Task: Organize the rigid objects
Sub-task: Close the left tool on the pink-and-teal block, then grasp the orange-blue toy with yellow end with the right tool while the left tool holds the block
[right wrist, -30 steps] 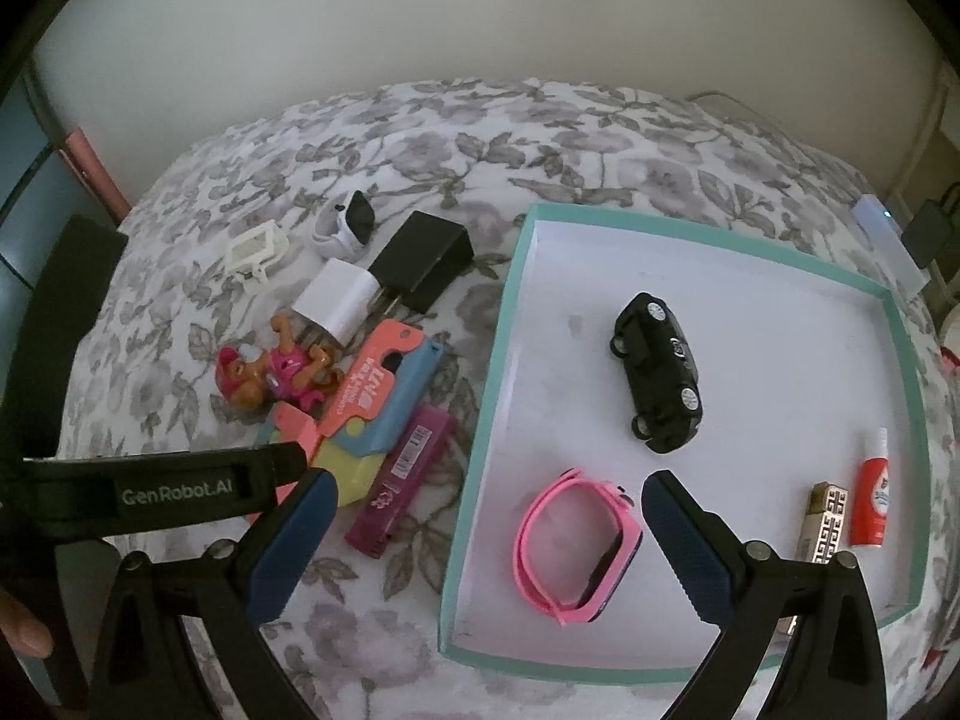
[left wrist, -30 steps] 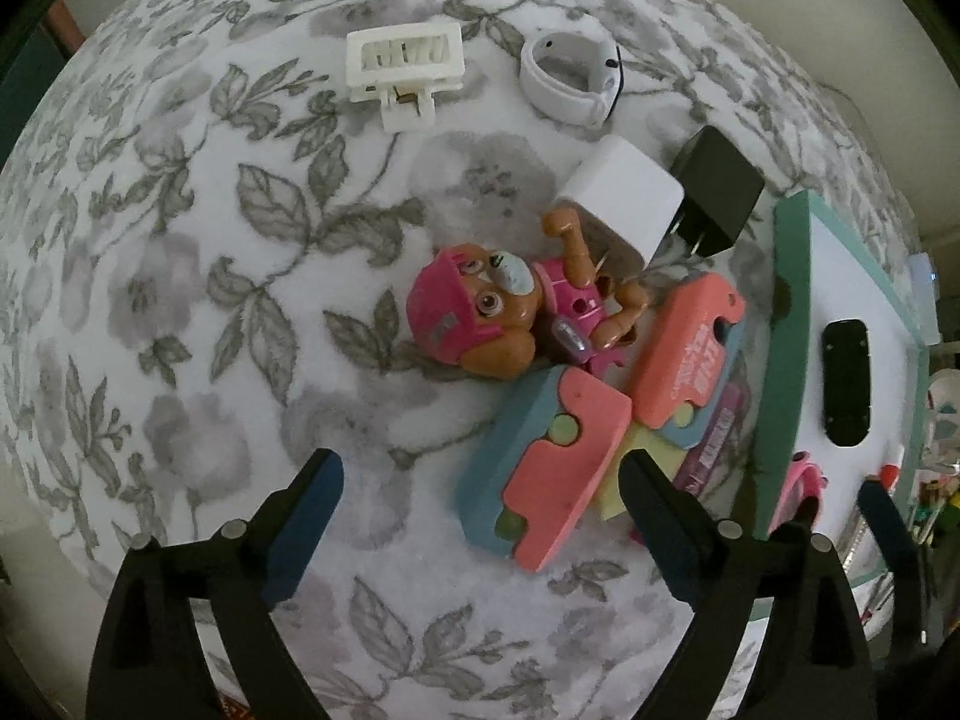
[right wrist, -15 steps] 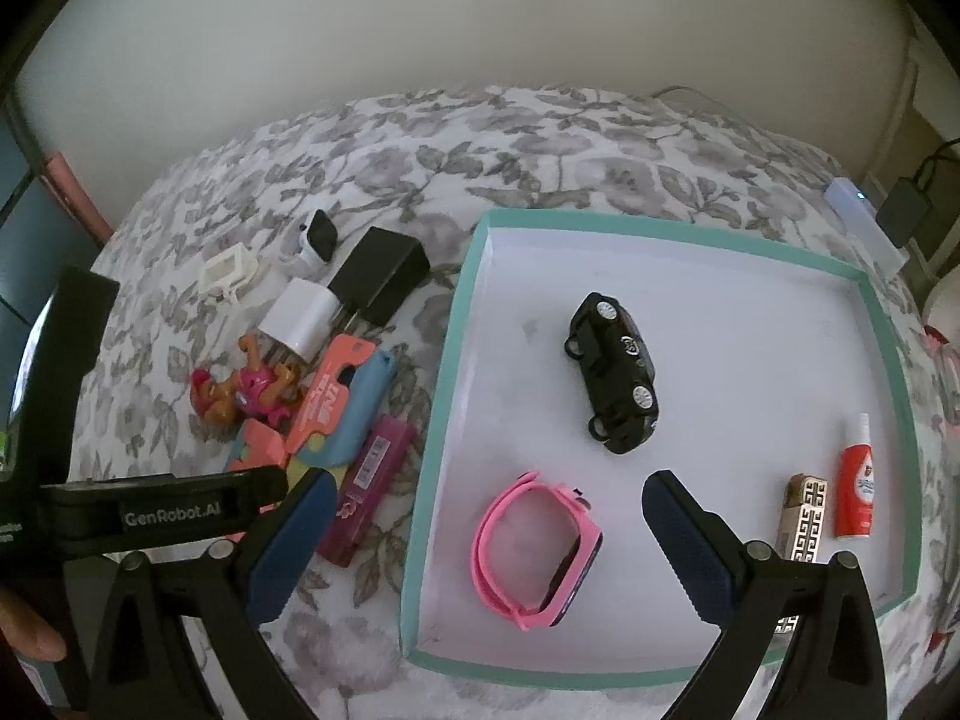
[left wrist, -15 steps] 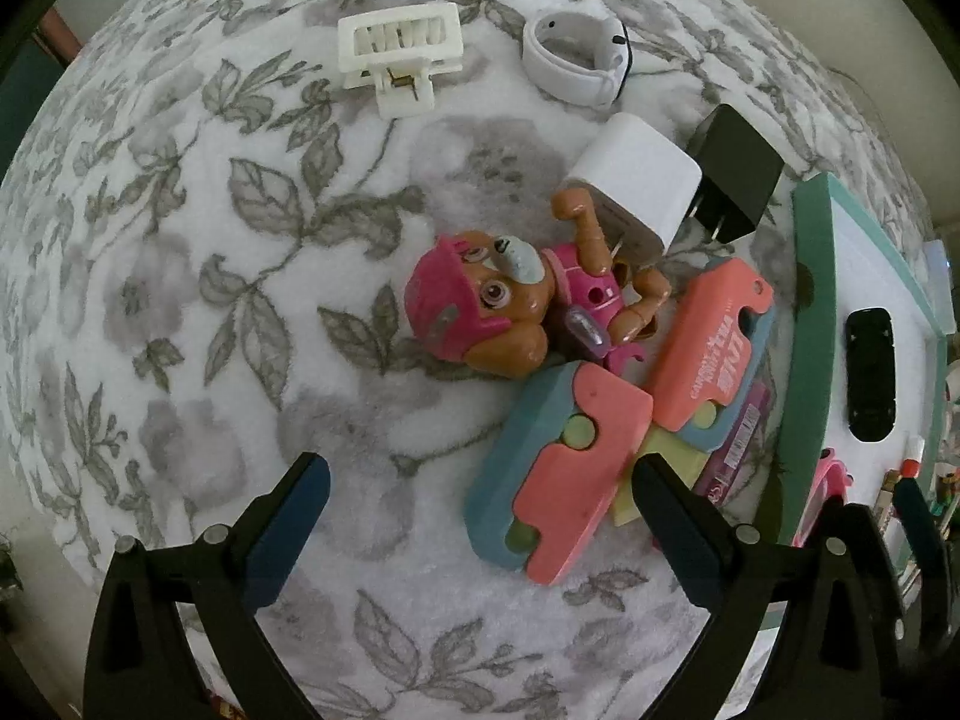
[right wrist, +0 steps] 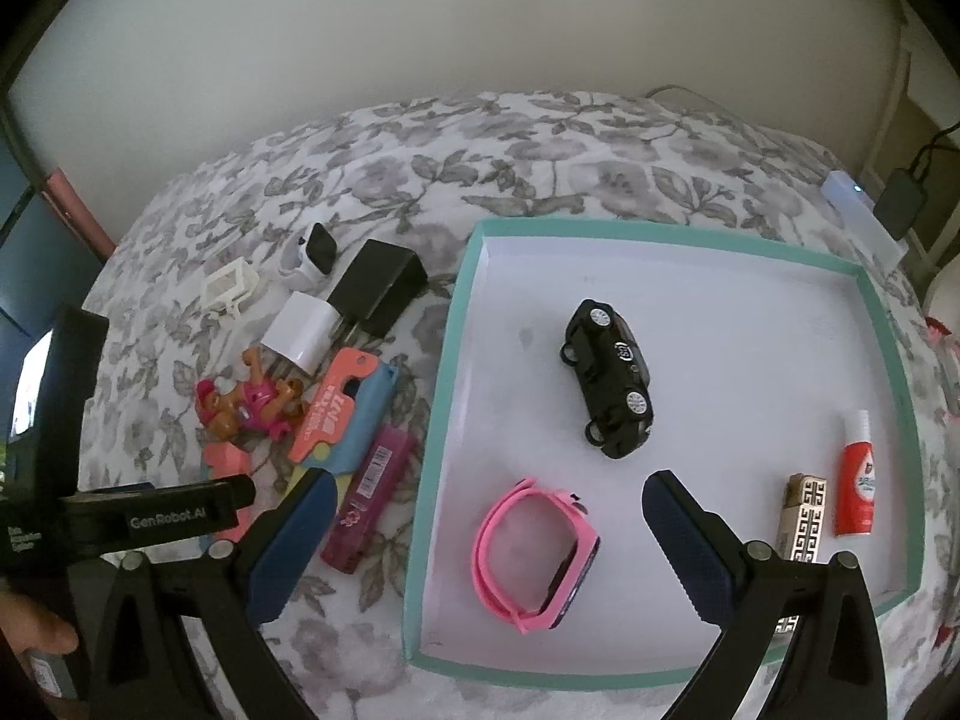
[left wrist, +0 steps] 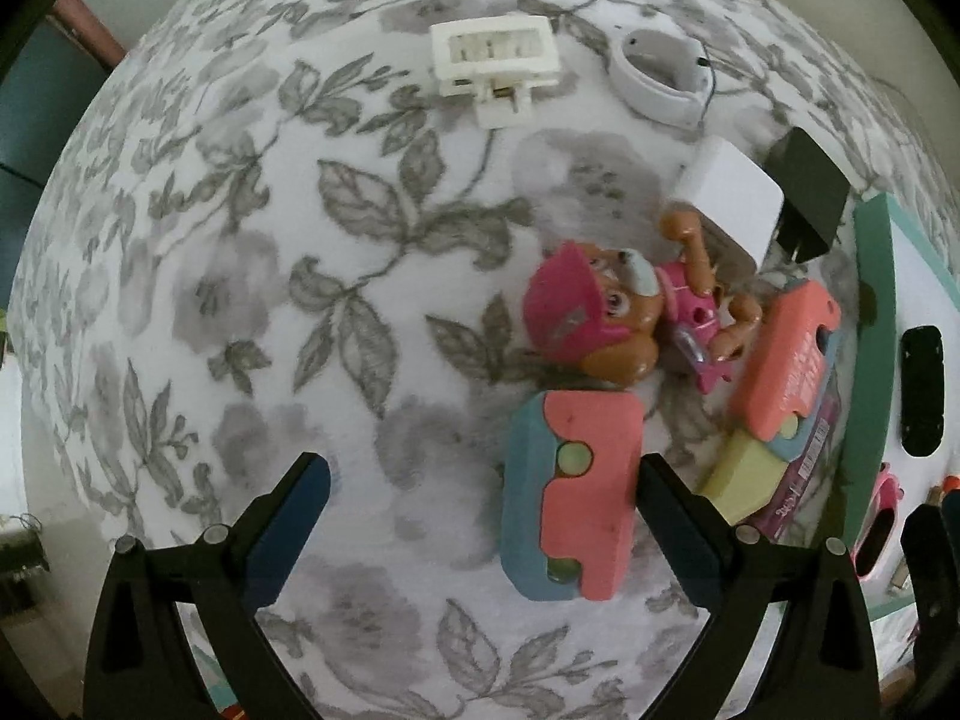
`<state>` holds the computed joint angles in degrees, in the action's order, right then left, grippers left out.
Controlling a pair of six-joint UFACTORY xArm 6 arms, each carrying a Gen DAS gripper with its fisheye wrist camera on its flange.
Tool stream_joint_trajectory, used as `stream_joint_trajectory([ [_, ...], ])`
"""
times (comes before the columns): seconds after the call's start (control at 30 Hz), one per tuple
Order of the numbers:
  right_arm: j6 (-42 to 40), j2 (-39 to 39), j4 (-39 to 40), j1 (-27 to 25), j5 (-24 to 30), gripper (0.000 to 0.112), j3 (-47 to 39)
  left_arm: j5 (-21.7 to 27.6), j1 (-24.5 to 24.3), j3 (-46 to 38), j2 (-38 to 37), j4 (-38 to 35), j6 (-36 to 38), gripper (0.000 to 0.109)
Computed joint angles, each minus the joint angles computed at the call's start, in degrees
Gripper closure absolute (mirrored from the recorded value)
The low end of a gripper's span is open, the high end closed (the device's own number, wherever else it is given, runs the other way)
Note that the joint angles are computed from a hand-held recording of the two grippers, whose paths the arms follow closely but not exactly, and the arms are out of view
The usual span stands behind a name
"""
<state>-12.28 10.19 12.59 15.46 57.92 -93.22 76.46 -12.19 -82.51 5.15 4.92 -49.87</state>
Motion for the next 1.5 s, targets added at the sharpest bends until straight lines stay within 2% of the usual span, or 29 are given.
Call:
stream_joint_trajectory([
  [0.17, -0.77, -0.17, 0.99, 0.24, -0.49, 0.009, -0.03, -0.38, -0.16, 1.22, -0.95, -1.0, 0.82, 0.012],
  [0.23, -0.93, -0.28, 1.1, 0.47, -0.82, 0.009, 0.14, -2.22, -0.2, 2.77, -1.78, -3.33, 2.01, 0.027],
  [0.37, -1.54, -0.42, 0.92, 0.85, -1.4, 0.01, 0.35, -3.02, -0.56, 3.83, -2.46, -4.33, 2.6, 0.037],
  [0.53, -2.23, -0.37, 1.29, 1.34, -1.41, 0.017, 0.03, -4.48, -0.39, 4.76, -3.93, -5.4, 2.48, 0.064],
  [0.7, -3.46, -0.18, 2.15, 2.2, -1.01, 0.025, -0.29, -3.57, -0.09, 3.43, -4.63, -5.91, 1.33, 0.065],
  [1.0, -3.31, 3.36, 0.7, 4.64, 1.19, 0.033, -3.6, -4.71, 3.87, 7.84, -8.68, -5.05, -2.15, 0.065],
  [1.1, -2.91, 5.16, 0.3, 5.21, 2.19, 0.039, -5.51, -4.87, 5.03, 8.76, -9.58, -5.32, -2.9, 0.065],
  [1.33, 0.23, 8.45, -3.11, 6.46, 2.6, 0.039, -9.57, -5.79, 6.97, 10.83, -11.32, -6.31, -2.34, 0.065],
  [1.5, -0.22, 8.54, -1.81, 6.37, 2.1, 0.044, -9.92, -6.18, 7.67, 9.86, -10.0, -6.59, -2.07, 0.065],
])
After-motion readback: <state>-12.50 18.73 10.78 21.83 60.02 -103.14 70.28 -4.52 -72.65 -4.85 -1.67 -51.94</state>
